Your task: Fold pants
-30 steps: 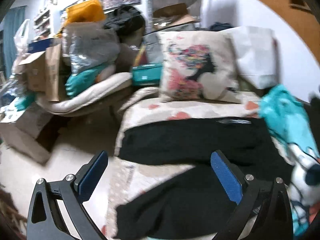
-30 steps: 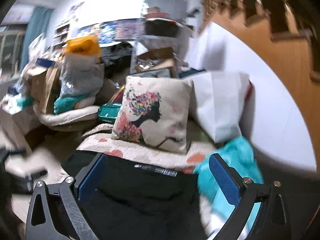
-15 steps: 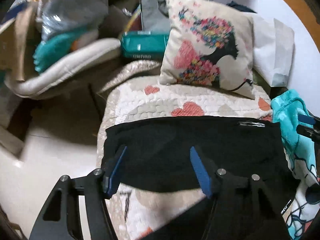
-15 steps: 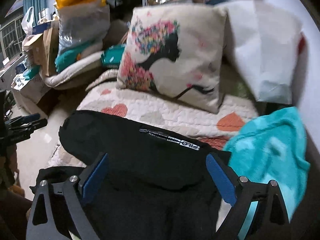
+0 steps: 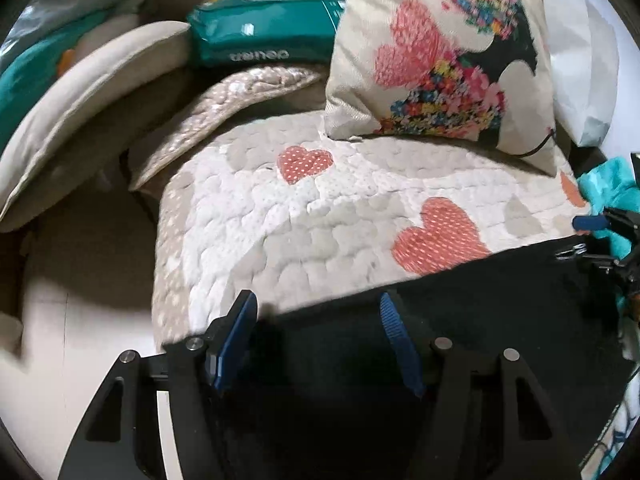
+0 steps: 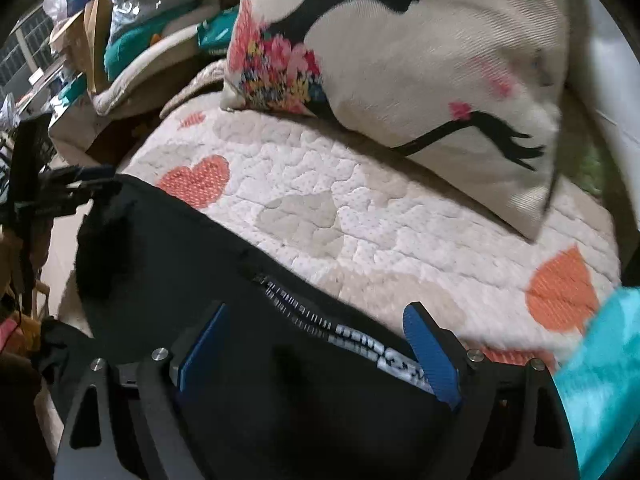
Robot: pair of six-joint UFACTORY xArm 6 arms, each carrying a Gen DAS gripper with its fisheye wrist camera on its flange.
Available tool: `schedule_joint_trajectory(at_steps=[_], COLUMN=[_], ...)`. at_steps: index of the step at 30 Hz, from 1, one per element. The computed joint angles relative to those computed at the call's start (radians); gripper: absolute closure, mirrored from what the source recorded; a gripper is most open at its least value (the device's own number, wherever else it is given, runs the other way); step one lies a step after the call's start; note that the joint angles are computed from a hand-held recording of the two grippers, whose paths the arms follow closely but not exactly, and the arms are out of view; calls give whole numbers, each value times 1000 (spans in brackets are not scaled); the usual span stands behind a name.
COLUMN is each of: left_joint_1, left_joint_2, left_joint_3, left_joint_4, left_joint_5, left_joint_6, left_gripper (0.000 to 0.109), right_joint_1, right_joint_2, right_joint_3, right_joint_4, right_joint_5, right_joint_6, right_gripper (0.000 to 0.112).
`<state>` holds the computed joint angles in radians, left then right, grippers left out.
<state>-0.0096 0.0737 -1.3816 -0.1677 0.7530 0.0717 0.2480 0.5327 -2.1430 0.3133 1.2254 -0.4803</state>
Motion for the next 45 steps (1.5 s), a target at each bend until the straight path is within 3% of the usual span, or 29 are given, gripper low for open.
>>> schedule_joint_trajectory(at_steps=[2, 5, 8, 10, 12, 13, 14, 19, 26, 35, 39, 45], left_joint_1=[-4, -13, -5, -10, -23, -31, -39, -54, -76, -142, -209, -357], left_joint_2=[38, 55, 56, 36, 10, 1, -8, -63, -194, -512, -692, -912], left_joint_3=[-32, -32, -38, -18, 6, 13, 20, 61, 125, 339, 457, 596], left_joint_4=[12, 46, 10, -6, -16, -17, -2, 55, 95, 173, 254, 387], left_joint_5=[13, -13, 14, 15, 8, 9, 8, -16, -16, -8, 37, 188], left_joint_6=[34, 88, 130, 158, 181, 188, 179, 96, 15, -172, -287, -514], left_gripper=[44, 35, 35, 52, 93, 100, 102, 103, 103, 103, 103, 103], right_joint_1=[0, -1, 1, 1, 3, 3, -2, -4, 31, 53, 61, 85], right_joint_2=[48, 95, 104, 70, 36, 29, 21, -28, -198, -538, -710, -909], right_joint_3=[-58, -120, -124, -68, -17, -9, -2, 45, 250, 591, 764, 955], right_joint_4=[-6, -10, -22, -7, -4, -4, 6, 28, -33, -50, -61, -104], right_joint_5=[21, 49, 58, 31, 1, -6, -8, -1, -103, -160, -154, -102], right_joint_6=[-6, -18, -26, -40, -41, -36, -28, -7, 10, 6, -5, 1], right_gripper=[21, 23, 33, 46, 59, 70, 79, 105, 107, 107, 107, 107])
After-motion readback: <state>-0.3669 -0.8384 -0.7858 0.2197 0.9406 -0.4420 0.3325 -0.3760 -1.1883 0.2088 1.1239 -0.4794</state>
